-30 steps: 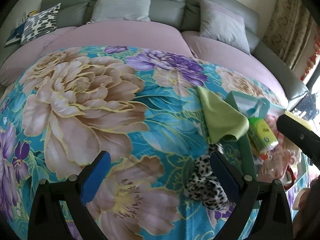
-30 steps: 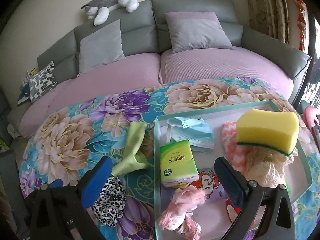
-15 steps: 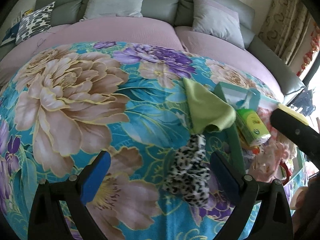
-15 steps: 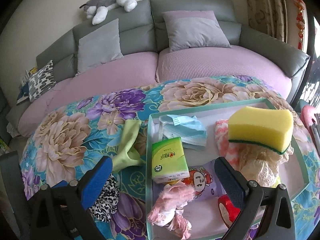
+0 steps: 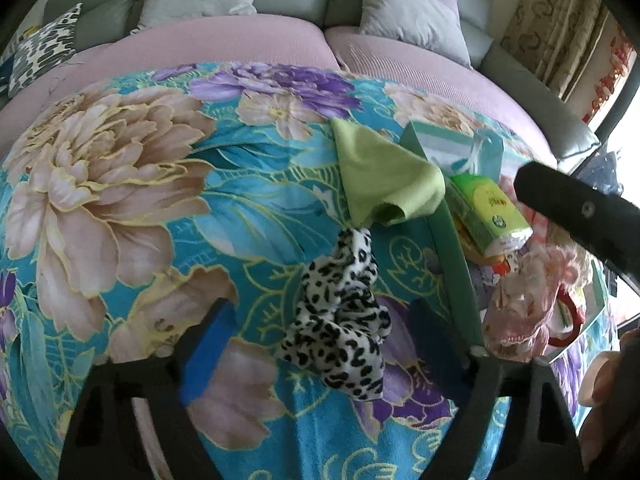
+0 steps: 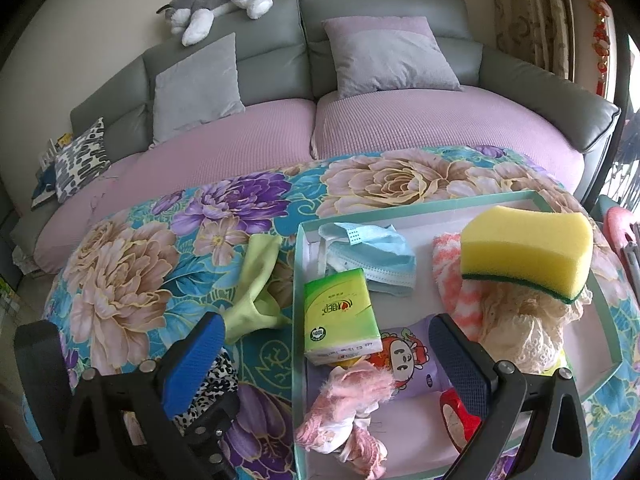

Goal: Organize soft objects
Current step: 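Grasp the leopard-print scrunchie with the left gripper, then grasp the lime green cloth with the right gripper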

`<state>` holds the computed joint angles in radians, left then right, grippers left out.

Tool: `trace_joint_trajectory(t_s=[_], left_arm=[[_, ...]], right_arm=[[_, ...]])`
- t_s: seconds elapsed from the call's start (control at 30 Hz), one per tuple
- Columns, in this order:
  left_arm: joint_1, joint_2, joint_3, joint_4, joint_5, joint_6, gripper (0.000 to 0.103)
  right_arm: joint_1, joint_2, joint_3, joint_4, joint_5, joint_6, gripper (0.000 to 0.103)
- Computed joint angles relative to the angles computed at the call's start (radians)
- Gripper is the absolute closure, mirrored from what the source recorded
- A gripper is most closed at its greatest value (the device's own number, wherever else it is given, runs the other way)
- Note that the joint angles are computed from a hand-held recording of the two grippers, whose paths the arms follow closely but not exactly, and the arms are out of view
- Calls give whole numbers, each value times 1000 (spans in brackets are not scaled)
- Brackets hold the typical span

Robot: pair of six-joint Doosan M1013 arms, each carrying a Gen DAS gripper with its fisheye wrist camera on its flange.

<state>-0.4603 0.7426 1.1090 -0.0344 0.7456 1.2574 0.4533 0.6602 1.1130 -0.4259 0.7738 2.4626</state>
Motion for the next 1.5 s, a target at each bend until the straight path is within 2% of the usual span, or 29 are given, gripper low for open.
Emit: trace_joint_trajectory(t_s=[0.27,0.53,0.63,0.87,0.93,1.07,1.23,1.37,1.43,1.5], left_arm=[[-9,9,-12,35,34,7,38],[-2,3,-3,-27,18,53,61],[2,-2,2,-48,3,72,65],[5,-13,15,-31,-27,54,68],[9,-17,20,-6,-37,18,68],[20,-25,32,45,-51,-62,68],[40,-41,58,126,-70,-194,68],[54,-53,77,160,-95,-262,68],[60,-55,82,156,-101,-271,68],[63,-56,84,150,-106,-277,68]], right_arm=[[0,0,-1,3,2,-2,0],[2,1,-3,3,1,-5,0],[1,4,-6,11,2,-14,0],[2,8,-11,23,-5,-29,0],[2,10,-12,33,-9,-43,0],[-4,5,3,95,-73,-92,0],[10,22,-20,53,-65,-112,0],[11,29,-27,69,-100,-144,0],[15,38,-39,63,-112,-165,1],[18,49,-54,64,-120,-184,7]])
